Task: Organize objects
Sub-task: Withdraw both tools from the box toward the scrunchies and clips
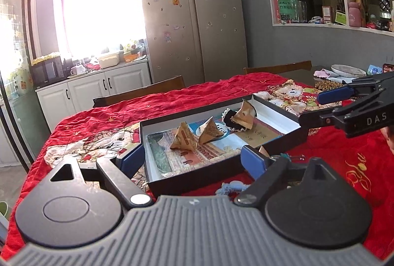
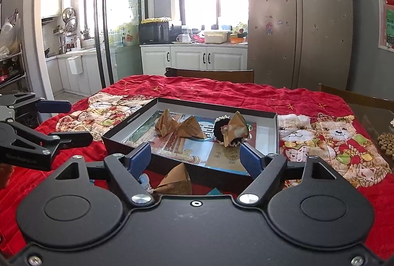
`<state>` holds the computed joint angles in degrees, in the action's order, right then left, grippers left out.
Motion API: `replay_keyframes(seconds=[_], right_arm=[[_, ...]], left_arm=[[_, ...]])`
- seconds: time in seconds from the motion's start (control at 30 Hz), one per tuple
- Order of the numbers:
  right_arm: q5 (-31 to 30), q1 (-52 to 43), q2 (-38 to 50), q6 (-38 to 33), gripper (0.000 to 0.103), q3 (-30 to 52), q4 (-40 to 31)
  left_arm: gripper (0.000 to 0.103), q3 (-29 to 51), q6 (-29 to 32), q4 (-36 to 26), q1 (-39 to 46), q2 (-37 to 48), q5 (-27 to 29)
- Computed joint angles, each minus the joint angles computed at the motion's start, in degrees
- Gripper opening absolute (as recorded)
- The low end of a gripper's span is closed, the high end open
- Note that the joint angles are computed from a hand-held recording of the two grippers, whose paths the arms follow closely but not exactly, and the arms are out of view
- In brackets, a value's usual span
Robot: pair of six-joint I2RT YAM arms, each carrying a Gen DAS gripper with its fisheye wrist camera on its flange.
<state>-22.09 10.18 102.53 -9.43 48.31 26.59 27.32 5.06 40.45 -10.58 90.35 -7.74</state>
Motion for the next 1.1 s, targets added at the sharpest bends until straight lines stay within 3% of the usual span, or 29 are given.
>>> replay_keyframes(seconds=[0.4, 1.1], right_arm=[[0.38, -0.36, -3.05, -2.5, 0.078, -4.97, -0.04], [-3.24, -1.17, 1.62, -6.3, 0.076, -12.1, 6.4]], left_arm=[[0.093, -4.43, 1.79, 0.33, -0.86, -3.58, -0.32], [0.094, -5.04, 1.75, 5.69, 1.31, 9.79, 0.64]])
